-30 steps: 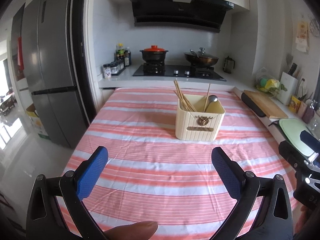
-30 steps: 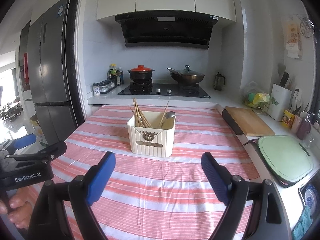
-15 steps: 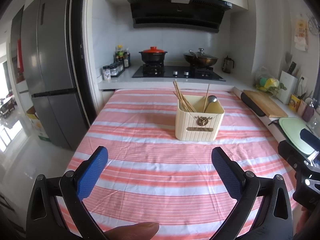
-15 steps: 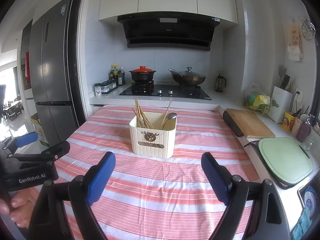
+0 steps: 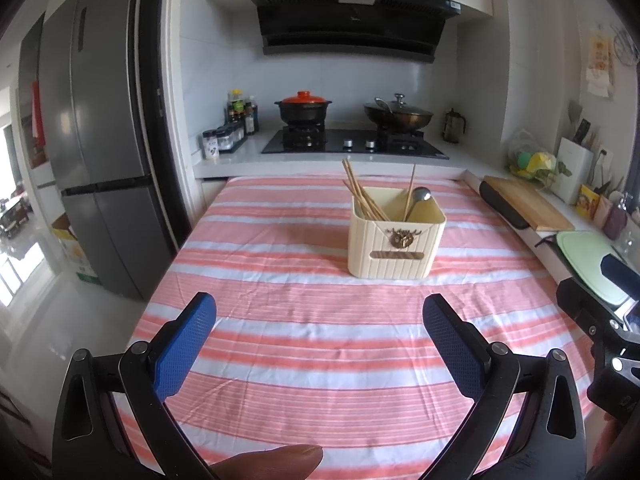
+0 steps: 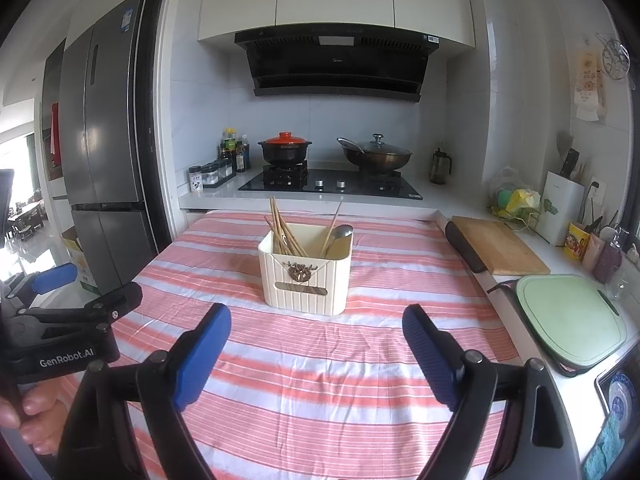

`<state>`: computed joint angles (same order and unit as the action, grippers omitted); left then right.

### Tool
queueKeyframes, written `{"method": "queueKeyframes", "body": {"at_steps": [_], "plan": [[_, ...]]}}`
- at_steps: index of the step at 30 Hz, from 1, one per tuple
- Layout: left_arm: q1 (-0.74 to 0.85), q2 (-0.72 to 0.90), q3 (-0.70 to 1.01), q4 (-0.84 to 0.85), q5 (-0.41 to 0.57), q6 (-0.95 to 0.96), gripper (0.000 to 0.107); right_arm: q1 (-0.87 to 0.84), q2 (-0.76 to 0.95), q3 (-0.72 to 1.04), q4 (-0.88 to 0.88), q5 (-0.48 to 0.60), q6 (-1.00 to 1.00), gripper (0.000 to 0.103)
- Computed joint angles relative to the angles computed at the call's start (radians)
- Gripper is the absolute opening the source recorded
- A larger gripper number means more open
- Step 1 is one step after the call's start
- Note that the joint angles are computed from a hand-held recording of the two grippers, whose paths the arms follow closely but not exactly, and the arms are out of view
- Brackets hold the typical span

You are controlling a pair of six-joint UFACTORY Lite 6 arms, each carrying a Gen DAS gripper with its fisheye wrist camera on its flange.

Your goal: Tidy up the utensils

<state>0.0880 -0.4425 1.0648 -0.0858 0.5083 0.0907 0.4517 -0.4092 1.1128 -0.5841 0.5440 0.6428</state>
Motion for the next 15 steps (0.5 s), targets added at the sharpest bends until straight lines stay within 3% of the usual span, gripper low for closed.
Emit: {"method": "queueKeyframes", "body": {"at_steps": [15], "plan": [[-0.008,-0.002,-0.001,0.009,0.003,-0.011,0.103,-0.011,-0.010,-0.006,0.022,0.004,-0.018,0.089]]}}
